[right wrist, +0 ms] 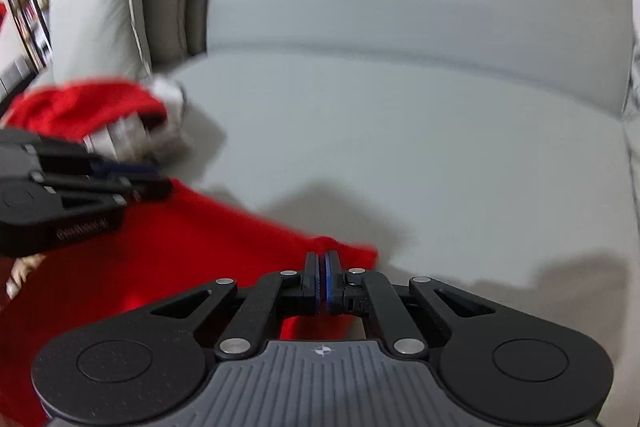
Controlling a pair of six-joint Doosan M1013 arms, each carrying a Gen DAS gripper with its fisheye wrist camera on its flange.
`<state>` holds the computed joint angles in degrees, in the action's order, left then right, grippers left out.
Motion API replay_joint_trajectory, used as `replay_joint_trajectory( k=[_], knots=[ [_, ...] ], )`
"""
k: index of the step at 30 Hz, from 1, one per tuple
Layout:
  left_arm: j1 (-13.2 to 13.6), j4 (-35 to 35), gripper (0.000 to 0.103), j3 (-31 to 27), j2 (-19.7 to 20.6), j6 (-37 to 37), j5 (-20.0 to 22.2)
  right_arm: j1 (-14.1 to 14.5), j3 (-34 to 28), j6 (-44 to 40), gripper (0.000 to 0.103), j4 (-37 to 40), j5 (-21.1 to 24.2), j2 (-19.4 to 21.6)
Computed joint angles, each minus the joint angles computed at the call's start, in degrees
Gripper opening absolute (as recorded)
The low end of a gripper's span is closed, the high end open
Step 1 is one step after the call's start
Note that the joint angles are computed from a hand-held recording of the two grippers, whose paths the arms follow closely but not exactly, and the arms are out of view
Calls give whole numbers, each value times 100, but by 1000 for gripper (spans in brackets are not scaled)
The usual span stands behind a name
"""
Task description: Fold clothes
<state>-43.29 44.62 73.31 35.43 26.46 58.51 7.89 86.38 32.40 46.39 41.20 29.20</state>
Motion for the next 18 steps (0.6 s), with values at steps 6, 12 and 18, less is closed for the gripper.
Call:
replay_joint_trajectory(
  k=[6,12,18],
  knots=[
    [-30,91,32,55,3,12,-76,-34,-27,116,5,36,113,4],
    [165,-661,8,39,25,511,-501,-29,-41,122,5,51,129,19],
    [-18,139,5,117,-72,87,-415,-62,-53,150,13,203,133,26]
  ],
)
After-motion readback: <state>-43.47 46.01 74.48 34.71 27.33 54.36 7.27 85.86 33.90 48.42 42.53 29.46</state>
